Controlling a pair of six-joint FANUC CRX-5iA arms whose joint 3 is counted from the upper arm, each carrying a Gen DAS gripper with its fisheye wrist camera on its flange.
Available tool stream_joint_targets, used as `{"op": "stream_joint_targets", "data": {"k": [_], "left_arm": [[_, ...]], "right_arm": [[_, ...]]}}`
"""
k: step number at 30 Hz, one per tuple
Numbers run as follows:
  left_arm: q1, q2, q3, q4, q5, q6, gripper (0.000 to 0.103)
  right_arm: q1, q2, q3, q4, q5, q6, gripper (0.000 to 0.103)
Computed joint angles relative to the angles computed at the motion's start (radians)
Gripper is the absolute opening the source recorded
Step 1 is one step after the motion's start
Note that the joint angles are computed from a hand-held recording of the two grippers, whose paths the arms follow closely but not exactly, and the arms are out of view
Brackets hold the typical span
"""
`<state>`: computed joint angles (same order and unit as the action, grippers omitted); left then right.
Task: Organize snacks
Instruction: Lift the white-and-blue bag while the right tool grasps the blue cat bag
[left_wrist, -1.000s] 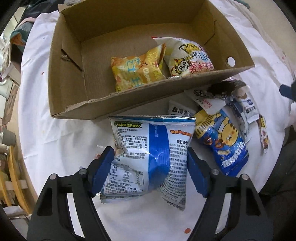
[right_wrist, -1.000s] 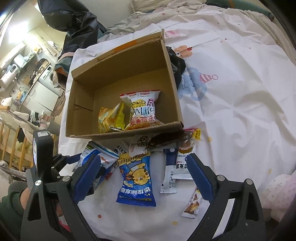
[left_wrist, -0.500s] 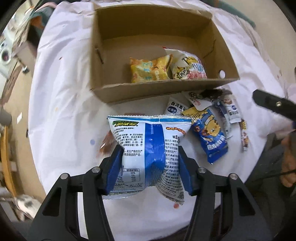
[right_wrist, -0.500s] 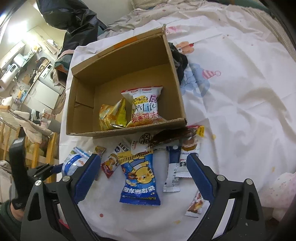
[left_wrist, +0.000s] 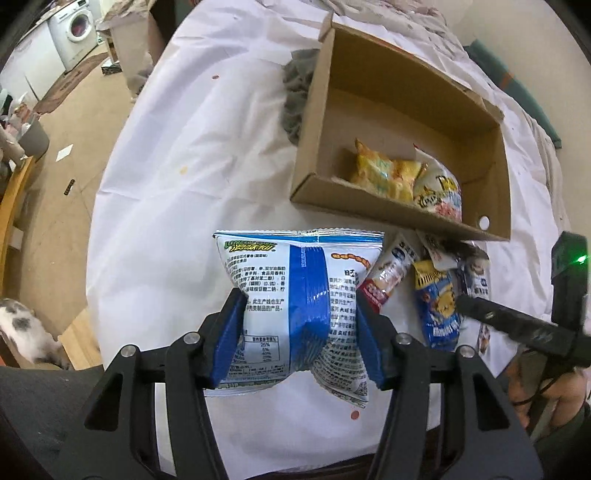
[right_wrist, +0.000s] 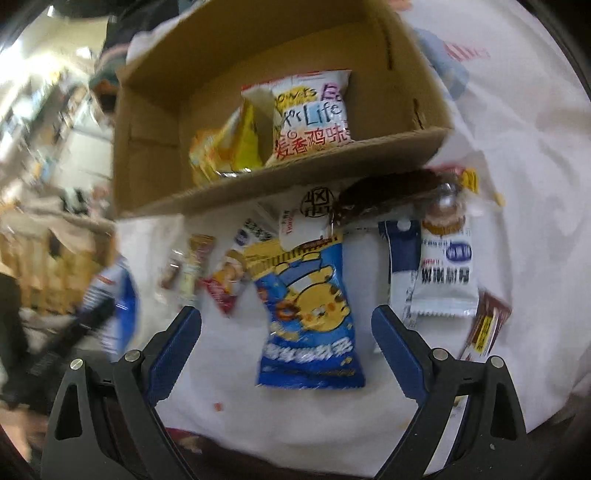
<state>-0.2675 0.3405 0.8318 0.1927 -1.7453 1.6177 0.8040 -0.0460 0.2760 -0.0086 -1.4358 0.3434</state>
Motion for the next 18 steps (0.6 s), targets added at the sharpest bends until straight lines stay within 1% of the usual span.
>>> {"op": "stream_joint_targets", "data": {"k": [3, 5, 7, 11, 16, 18], "left_arm": [[0.002, 0.004, -0.002, 0.012, 0.002, 0.012, 0.053], [0.001, 0.004, -0.004, 0.011, 0.005, 0.013, 0.053], [0.0, 0.008, -0.003, 0.008, 0.006, 0.017, 0.053], [0.003, 0.01, -0.011, 0.027, -0.001, 0.028, 0.053], [-0.004, 0.007, -0.009, 0.02, 0.009, 0.032, 0.053], [-0.005, 0.008, -0.009, 0.014, 0.008, 0.038, 0.053]], "right_arm": [[0.002, 0.044, 0.028, -0.009, -0.027, 0.039, 0.094], [0.008, 0.078, 0.049, -0.009, -0.064, 0.055, 0.09], [0.015, 0.107, 0.067, -0.004, -0.106, 0.058, 0.083], [0.04, 0.14, 0.093, 0.029, -0.143, 0.08, 0.081], [0.078, 0.169, 0.119, 0.079, -0.201, 0.084, 0.058], [0.087, 0.165, 0.121, 0.08, -0.198, 0.084, 0.053]]}}
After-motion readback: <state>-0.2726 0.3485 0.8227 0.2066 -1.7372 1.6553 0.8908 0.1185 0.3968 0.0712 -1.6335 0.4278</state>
